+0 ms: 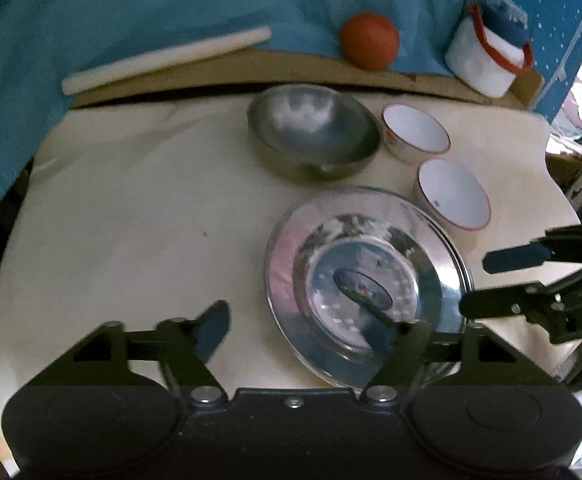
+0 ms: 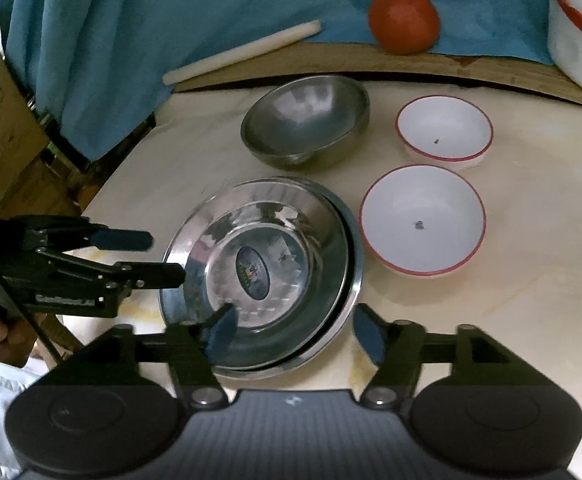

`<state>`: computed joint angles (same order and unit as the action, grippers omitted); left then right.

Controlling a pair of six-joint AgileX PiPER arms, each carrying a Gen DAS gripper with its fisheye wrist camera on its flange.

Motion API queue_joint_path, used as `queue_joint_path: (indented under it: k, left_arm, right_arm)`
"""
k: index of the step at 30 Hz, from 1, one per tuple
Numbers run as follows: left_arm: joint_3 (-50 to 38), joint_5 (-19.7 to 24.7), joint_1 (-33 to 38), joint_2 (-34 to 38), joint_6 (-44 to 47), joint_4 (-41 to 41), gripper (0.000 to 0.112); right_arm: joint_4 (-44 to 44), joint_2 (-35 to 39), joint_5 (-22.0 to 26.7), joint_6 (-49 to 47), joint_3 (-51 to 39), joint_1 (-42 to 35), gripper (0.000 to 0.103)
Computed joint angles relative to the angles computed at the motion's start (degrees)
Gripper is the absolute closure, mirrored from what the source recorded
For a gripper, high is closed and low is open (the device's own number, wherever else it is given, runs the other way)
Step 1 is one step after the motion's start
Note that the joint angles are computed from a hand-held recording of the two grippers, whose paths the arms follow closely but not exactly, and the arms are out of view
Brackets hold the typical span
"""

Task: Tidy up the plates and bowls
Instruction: 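Withdraw both grippers up from the plate stack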

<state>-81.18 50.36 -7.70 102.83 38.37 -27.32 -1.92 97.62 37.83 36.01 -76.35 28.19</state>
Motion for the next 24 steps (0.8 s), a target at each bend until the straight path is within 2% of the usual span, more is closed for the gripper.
queue_joint_path:
  k: [4, 8, 10, 15, 19, 24]
  left_arm:
    - [-1.0, -0.9, 0.6, 0.7, -0.1, 0.0, 0.025]
    - [-2.6, -1.2, 1.1, 1.7, 0.0, 0.2, 0.023]
    - [-3.7, -1.5, 1.2, 2.2, 0.2, 0.3, 0.017]
    - [-8.0, -1.7, 1.8, 4.5, 2.8, -0.3, 0.012]
    - [-13.1, 0.6, 2.2, 7.6, 5.1, -2.2, 0.011]
    - [-17.8, 3.1, 2.4, 10.8, 8.4, -4.1, 0.01]
  right_arm:
    - [-2.7, -0.4, -0.3, 3.4, 0.3, 0.5, 0.017]
    - [-5.3, -0.6, -0.6, 6.9, 0.3, 0.9, 0.004]
    - [-6.6, -1.1, -1.3, 8.8, 0.8, 1.2, 0.004]
    - [-12.8, -1.7, -2.1, 16.4, 1.2, 2.4, 0.001]
    - [-20.0, -1.2, 0.2, 25.6, -0.1, 4.4, 0.001]
    - [-28.3, 0.6, 6.0, 36.3, -3.2, 7.4, 0.001]
